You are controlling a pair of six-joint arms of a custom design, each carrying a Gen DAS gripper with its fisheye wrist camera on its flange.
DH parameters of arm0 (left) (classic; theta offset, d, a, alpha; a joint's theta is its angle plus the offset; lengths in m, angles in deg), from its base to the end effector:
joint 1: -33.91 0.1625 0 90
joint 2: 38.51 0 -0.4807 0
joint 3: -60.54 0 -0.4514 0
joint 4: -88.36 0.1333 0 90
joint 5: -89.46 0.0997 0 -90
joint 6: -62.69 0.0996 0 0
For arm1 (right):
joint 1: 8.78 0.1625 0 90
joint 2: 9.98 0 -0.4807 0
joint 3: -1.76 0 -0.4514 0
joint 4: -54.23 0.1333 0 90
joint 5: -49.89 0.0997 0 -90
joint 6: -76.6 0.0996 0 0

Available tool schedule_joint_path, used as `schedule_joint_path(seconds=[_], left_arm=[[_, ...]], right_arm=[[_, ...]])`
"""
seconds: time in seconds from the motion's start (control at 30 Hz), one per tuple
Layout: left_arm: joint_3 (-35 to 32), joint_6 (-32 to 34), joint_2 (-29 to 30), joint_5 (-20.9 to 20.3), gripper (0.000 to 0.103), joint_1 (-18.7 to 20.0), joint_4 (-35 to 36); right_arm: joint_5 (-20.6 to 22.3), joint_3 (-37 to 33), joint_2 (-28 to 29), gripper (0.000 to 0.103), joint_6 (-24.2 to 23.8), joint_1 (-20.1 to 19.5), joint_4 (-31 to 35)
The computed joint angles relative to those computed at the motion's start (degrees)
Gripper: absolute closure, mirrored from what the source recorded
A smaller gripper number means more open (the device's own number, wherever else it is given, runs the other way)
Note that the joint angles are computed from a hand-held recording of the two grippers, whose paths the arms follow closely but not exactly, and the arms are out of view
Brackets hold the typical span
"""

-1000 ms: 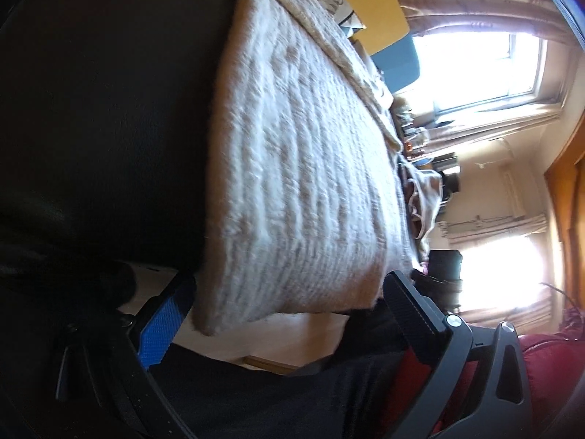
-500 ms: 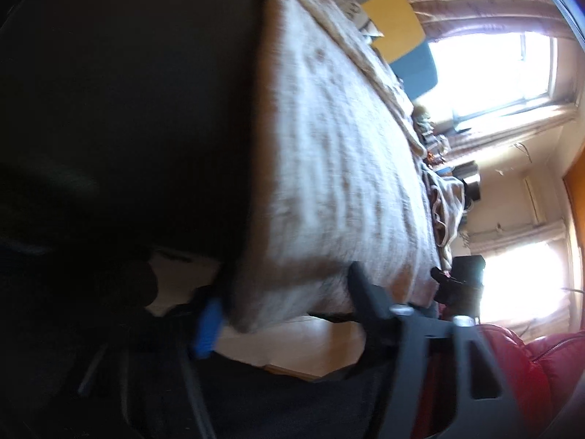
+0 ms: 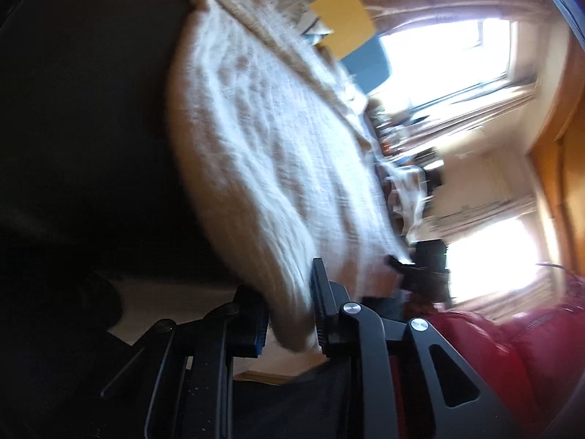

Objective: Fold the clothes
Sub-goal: 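Grasp the sweater hem with both grippers and lift it, then fold the lifted hem over toward the collar with both grippers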

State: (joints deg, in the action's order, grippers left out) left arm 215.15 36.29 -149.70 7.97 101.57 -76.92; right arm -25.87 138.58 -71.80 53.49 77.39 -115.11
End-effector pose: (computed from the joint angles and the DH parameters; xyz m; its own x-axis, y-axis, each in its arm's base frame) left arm 0.0264 -0.3252 0.2694 -0.9895 -0.0773 0.1221 -0.1308 0.8387 -0.5287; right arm 0.1274 -0.4601 0.0615 -0.9168 -0.3480 -0.1959 -0.3188 0.9332 -0.1659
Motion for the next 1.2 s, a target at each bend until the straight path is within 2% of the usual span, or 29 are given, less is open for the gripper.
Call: schedule_joint_path(seconds=[0.13, 0.27, 0.37, 0.43, 0.5, 0.57, 0.67, 0.77, 0.93, 1.07, 1.2], left_arm=[[-1.15, -1.44, 2.83, -7.14, 0.074, 5.58, -2.62], [-0.44, -2.68, 2.78, -6.57, 0.074, 5.04, -4.04], [0.03, -5.29, 5.01, -2.04, 0.074, 0.23, -6.05], [0.24, -5.38, 3.49, 1.85, 0.081, -2.61, -3.91], [0.24, -5.37, 2.64, 6.96, 0.084, -6.36, -1.81], [-0.39, -5.74, 3.75, 9.12, 0.085, -8.11, -1.55], [-0.48, -4.7, 3.19, 9.52, 0.087, -9.23, -2.65], [0.09, -2.23, 0.7, 9.61, 0.087, -12.48, -4.3], [1.28, -0.8, -6.15, 9.89, 0.087, -17.74, -2.55], [1.72, -1.44, -11.12, 9.2, 0.087, -19.89, -0.2], [2.64, -3.34, -14.22, 7.4, 0.087, -23.03, -1.87]], right_arm=[[1.78, -0.33, -0.18, 0.084, 0.25, -1.31, 1.84], [2.07, -0.48, -0.34, 0.084, 0.0, -1.55, 2.84], [1.15, -0.48, -0.6, 0.084, 0.05, -1.15, 3.07], [0.06, -0.68, -0.5, 0.085, 1.16, -0.6, 2.88], [-1.39, -0.77, -0.31, 0.092, 1.88, 0.04, 2.21], [-1.38, -0.76, -0.27, 0.095, 2.97, -0.11, 1.9], [0.71, -0.47, 0.04, 0.096, 5.07, -1.23, 1.22], [3.83, -0.3, -0.59, 0.096, 3.49, -2.25, 3.25], [9.61, -0.34, -2.76, 0.097, -2.54, -2.86, 9.2], [13.55, 0.2, -4.01, 0.097, -5.48, -3.42, 12.49], [18.07, 1.68, -6.19, 0.097, -7.94, -4.09, 14.59]])
